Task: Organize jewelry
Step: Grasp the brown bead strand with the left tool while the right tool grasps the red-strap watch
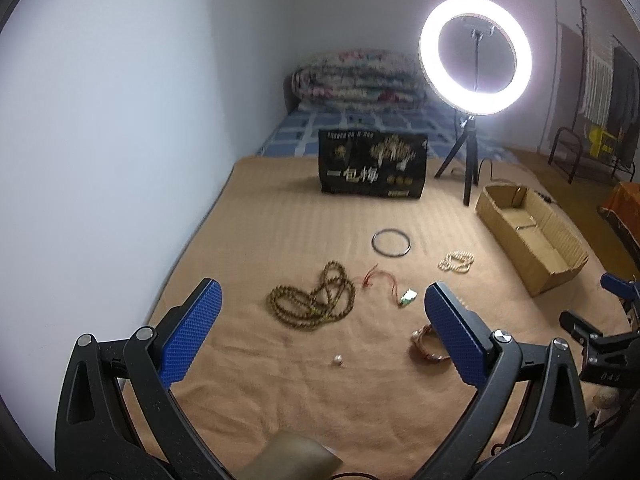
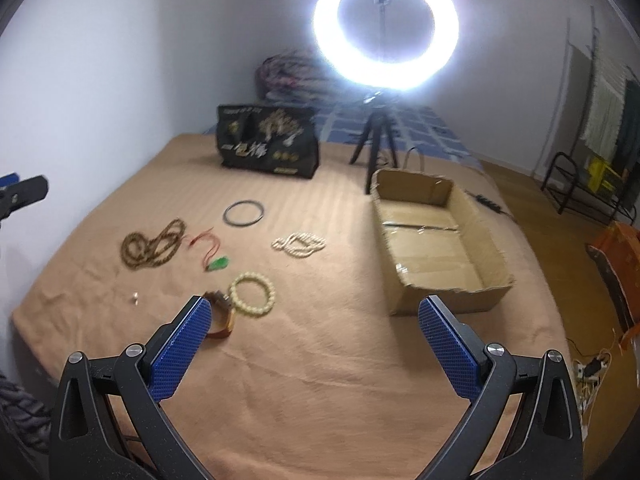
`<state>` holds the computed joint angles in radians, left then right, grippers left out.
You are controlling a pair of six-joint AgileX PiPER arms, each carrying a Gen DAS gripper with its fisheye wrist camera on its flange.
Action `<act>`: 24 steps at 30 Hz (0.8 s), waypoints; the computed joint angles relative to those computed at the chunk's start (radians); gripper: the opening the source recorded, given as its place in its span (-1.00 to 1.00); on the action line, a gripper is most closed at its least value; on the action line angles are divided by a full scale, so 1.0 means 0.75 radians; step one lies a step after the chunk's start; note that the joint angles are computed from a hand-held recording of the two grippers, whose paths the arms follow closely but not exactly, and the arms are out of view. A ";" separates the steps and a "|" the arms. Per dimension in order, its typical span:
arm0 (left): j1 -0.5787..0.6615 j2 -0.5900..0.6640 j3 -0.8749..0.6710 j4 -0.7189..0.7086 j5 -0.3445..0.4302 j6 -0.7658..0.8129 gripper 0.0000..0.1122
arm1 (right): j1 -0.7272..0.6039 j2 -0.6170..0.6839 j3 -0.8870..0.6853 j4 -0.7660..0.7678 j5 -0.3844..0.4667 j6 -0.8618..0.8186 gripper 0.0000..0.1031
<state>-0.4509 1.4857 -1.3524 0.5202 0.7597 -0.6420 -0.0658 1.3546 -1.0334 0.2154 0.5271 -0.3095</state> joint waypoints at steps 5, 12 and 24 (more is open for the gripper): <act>0.117 0.050 -0.041 -0.228 0.018 0.217 0.83 | 0.045 0.061 0.020 0.039 0.010 -0.074 0.99; 0.270 0.186 -0.164 -0.598 0.072 0.638 0.79 | 0.049 0.193 -0.026 0.152 0.099 -0.193 0.99; 0.275 0.593 -0.491 -0.690 0.263 0.817 0.45 | 0.132 0.399 -0.148 0.182 0.149 -0.217 0.99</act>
